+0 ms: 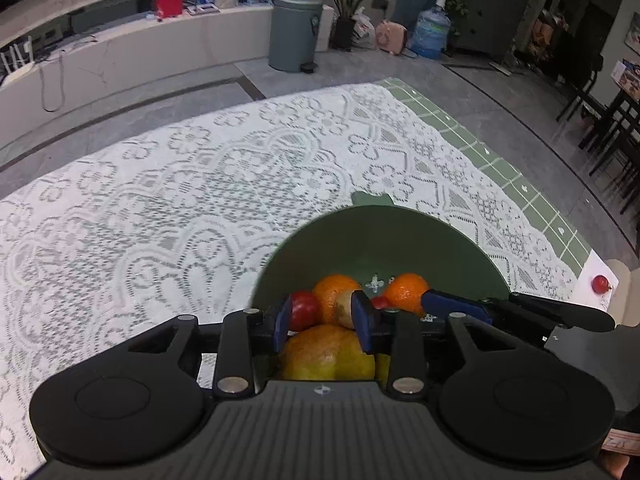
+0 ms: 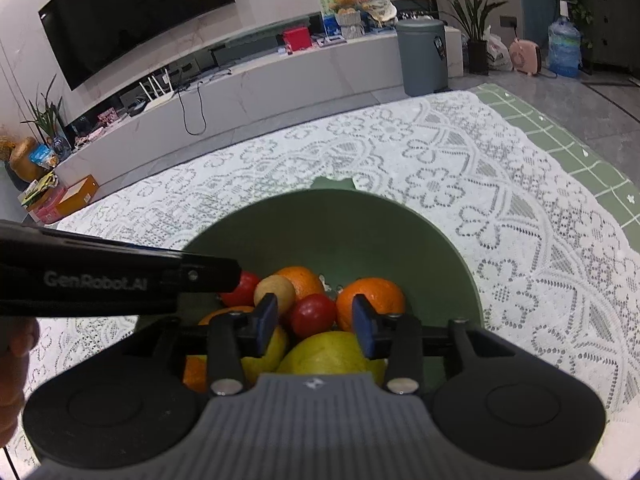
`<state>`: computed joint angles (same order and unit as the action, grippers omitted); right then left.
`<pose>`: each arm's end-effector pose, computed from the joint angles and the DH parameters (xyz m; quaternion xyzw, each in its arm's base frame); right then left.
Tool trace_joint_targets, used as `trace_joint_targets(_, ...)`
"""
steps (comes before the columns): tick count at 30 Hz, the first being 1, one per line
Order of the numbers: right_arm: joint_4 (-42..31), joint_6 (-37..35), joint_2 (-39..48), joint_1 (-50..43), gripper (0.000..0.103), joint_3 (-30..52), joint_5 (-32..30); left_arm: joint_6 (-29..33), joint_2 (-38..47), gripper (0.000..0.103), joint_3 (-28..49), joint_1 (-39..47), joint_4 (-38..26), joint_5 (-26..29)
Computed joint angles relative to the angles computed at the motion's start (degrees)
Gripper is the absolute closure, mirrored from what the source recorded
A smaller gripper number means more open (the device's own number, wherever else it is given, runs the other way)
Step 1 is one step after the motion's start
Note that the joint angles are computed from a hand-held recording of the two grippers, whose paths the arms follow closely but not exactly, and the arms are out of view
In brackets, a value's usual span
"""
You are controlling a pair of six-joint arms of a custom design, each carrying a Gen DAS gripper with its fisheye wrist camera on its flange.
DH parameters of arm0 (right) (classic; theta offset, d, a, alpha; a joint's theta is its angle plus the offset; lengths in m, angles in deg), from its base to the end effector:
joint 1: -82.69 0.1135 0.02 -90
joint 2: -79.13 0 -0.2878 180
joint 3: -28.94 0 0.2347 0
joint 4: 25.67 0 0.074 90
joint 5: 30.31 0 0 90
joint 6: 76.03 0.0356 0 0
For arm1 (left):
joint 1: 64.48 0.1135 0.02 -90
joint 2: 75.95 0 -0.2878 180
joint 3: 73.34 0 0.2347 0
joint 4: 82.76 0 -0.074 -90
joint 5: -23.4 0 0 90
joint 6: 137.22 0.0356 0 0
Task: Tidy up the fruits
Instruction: 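Lower the kiwi and tomato into the colander and open both grippers, then move both grippers back toward the last kiwi and tomato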
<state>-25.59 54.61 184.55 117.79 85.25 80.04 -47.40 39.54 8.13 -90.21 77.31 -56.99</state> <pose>0.2694 0.1742 0.1324 0.1063 0.9180 0.0808 0.3735 0.3601 -0.1801 0.1538 0.2348 0.9184 -0.1468 0.2826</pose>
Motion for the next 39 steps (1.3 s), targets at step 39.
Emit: trace_joint_targets(39,4.99,-4.86,5.63,23.5,0.04,7.13,8.7,2.41,-27.16,0.05,-39.37,25.88,18.91,3.0)
